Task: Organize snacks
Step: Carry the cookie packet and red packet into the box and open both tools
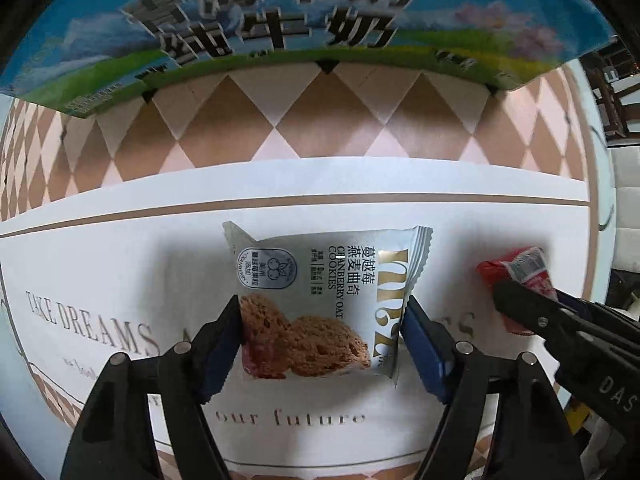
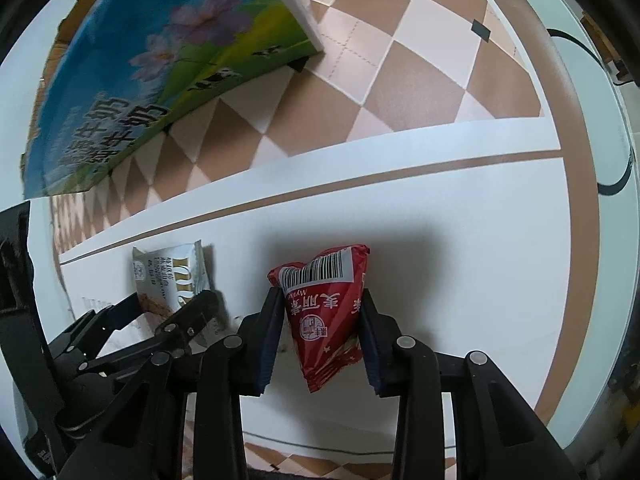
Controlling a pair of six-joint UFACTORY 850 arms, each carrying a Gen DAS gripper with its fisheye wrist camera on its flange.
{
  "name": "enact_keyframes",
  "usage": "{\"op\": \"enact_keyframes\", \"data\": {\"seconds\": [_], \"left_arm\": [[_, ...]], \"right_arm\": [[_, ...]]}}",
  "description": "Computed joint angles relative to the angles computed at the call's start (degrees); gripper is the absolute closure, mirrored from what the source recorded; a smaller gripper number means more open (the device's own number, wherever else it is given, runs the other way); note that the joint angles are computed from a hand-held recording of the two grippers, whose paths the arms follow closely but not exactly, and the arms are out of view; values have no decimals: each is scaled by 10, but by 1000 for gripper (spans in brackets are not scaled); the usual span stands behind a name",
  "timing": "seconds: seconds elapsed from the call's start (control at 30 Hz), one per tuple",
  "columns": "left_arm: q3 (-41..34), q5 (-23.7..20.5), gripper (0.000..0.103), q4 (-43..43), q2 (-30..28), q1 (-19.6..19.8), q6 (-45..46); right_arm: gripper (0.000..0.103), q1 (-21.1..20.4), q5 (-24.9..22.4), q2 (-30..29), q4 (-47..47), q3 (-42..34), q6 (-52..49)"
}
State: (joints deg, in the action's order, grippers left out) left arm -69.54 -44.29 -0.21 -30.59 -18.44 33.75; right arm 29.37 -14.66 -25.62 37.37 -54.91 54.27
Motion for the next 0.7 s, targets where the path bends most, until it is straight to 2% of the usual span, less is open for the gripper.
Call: {"op": "enact_keyframes", "data": {"seconds": [0.17,0.27,0.37,0.47,0.53,0.7], "left_arm": [[-36,-55,29,-63,29,19,72],[-89,-95,29,-107,36,23,105],[-166,-131,29,-142,10,23,119],[-300,-170,29,-167,-52,13,117],[-394,-189,29,-167,-106,4,107],[-673,-287,29,-130,-282,-26,44]], "right_arm": [[65,7,24,44,-50,9,60],[65,4,20,76,-193,3,190],[65,-14,5,108,-325,-9,290],[65,-45,-27,122,-413,-39,331],[65,-68,-42,119,-432,-60,323],[65,-134,-76,87,-386,-112,221]]}}
